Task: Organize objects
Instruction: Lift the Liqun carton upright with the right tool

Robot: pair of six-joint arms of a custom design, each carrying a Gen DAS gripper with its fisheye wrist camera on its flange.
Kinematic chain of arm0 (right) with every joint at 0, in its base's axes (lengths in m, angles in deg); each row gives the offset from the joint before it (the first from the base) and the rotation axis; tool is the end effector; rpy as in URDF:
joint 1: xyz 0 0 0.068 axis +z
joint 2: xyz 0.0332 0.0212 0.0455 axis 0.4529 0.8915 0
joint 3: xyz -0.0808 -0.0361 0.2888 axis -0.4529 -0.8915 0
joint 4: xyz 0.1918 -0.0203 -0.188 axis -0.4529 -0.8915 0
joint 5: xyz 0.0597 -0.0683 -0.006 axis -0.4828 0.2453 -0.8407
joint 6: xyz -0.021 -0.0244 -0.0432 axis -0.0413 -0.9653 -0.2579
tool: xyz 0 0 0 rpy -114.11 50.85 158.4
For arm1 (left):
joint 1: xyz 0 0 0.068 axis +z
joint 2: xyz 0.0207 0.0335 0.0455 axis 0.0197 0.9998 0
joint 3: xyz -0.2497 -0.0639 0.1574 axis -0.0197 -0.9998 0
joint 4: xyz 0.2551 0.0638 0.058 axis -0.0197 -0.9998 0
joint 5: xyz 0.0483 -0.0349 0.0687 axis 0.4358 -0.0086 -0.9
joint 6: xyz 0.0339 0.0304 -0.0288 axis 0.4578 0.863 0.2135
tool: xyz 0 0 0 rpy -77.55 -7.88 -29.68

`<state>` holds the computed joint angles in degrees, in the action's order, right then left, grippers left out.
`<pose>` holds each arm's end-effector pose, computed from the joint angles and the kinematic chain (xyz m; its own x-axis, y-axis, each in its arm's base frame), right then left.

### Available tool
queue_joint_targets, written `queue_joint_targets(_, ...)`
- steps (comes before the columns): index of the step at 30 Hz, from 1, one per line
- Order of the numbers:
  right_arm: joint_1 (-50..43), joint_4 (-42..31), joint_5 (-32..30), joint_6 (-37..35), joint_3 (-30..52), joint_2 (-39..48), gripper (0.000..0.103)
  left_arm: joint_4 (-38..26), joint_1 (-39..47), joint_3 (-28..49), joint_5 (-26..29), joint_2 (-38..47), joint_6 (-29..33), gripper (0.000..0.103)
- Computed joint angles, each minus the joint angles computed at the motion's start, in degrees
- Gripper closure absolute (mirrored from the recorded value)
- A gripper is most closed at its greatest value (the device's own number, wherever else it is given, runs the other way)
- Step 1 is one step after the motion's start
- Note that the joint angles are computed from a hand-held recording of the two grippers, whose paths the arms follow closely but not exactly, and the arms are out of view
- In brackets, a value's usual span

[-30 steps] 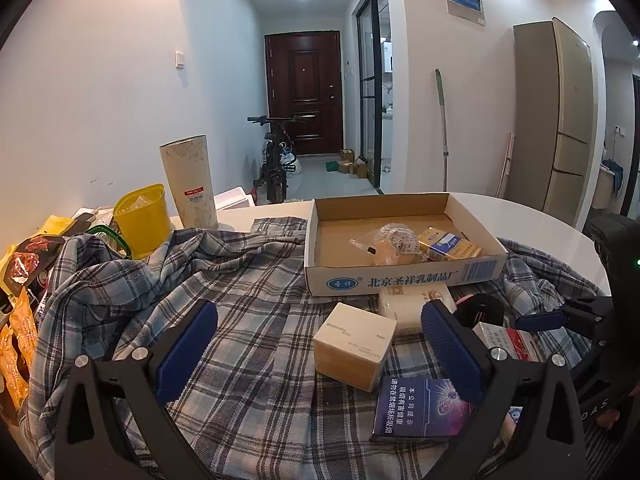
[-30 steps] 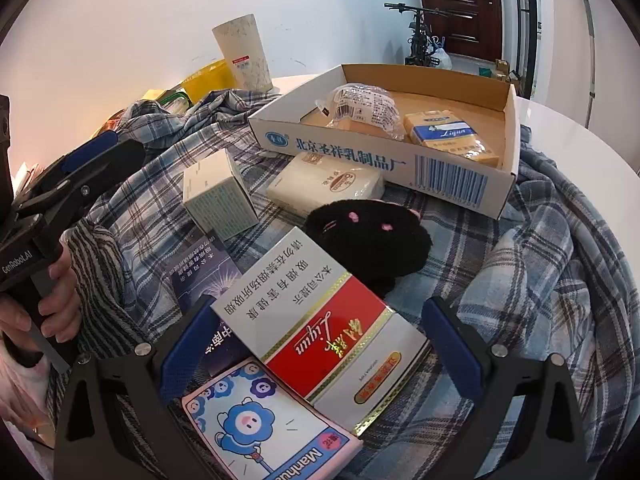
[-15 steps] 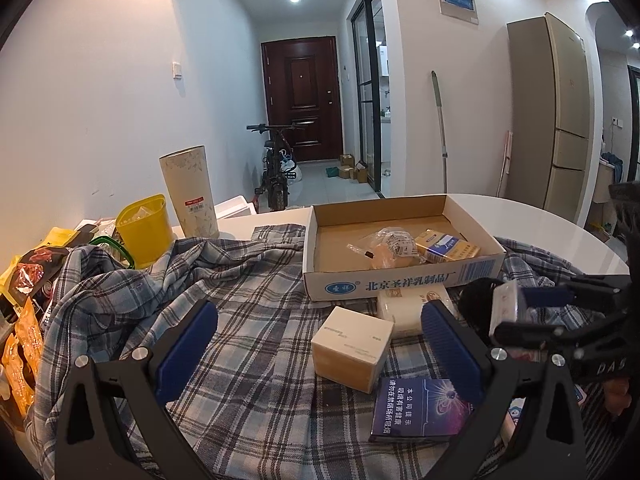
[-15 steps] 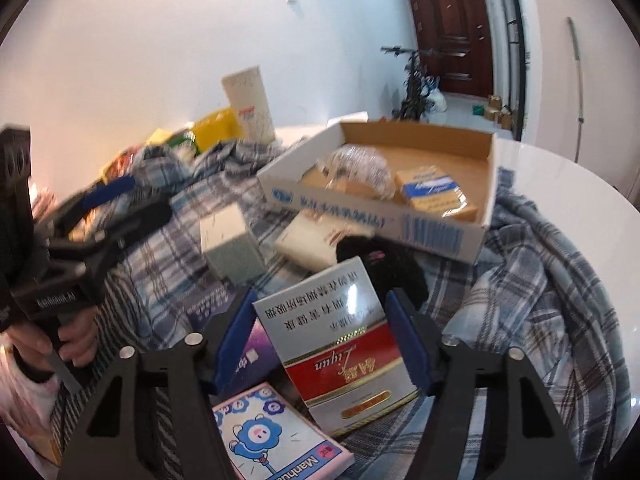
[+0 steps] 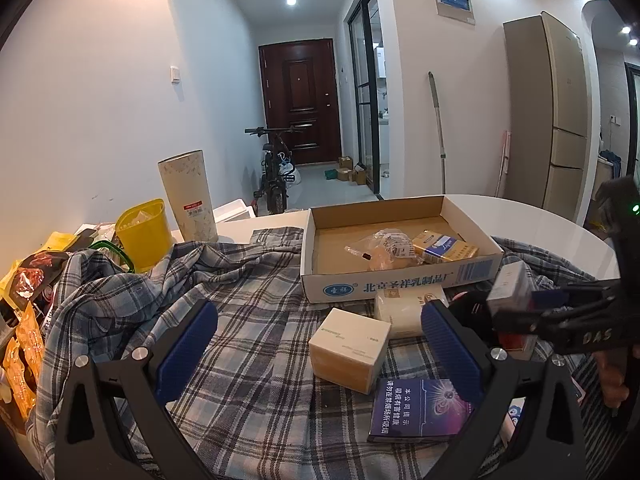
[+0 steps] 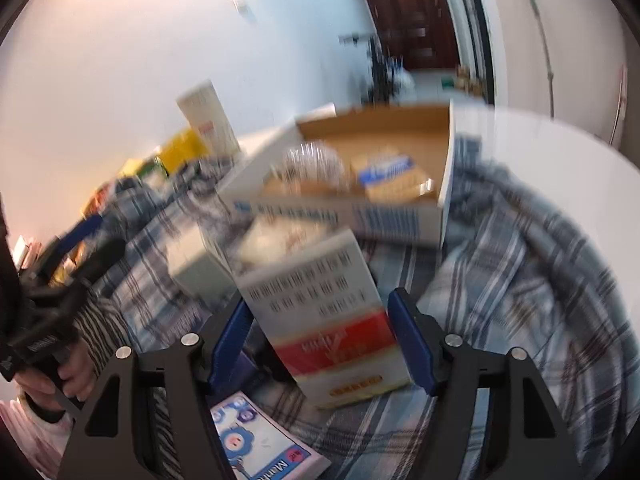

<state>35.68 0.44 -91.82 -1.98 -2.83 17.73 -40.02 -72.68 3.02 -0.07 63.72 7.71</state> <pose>0.2155 0.0514 0.0827 -0.7105 -0.2471 -0.6589 -0.5505 0.7783 0.3018 0.0995 -0.2313 0.1247 -0.4780 0.0276 -0.8779 -0.0930 0.9923 0.0818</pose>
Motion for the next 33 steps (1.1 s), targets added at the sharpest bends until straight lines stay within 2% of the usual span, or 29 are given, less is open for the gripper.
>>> queue_joint_targets(7,2.76,-2.19,5.56,-2.01,0.96,1.55,0.035,0.07,-0.04,0.27,-0.07,0.33,0.31,0.0)
queue_joint_targets(9,3.81,-1.58,7.29,-3.36,0.39,1.21,0.037,0.1,-0.06,0.25,-0.08,0.31,0.36,0.0)
queue_joint_targets(12,8.2,2.67,13.84,-3.81,-2.41,-0.55,0.041,0.16,-0.07,0.22,-0.11,0.24,0.48,0.0)
queue_joint_targets(20,2.26,10.36,4.92,-2.53,-7.49,-7.27,0.041,-0.22,-1.07,0.88,-1.35,0.82,1.08,0.0)
queue_joint_targets(24,2.8,8.74,5.4,-2.97,-6.54,-6.4,0.041,-0.37,-0.93,1.21,-0.97,1.42,1.05,0.0)
queue_joint_targets(26,5.28,6.99,8.52,-2.65,-4.72,-3.71,0.041,-0.77,-0.9,1.5,-0.9,1.75,0.86,0.0)
queue_joint_targets(29,7.24,-0.19,11.26,-3.81,-0.45,0.73,0.041,-1.0,-1.04,1.68,-1.02,2.03,0.97,0.0)
queue_joint_targets(33,7.27,-0.07,11.33,-4.53,-0.54,0.84,0.04,-2.37,-1.61,2.43,-1.74,2.55,0.24,0.0)
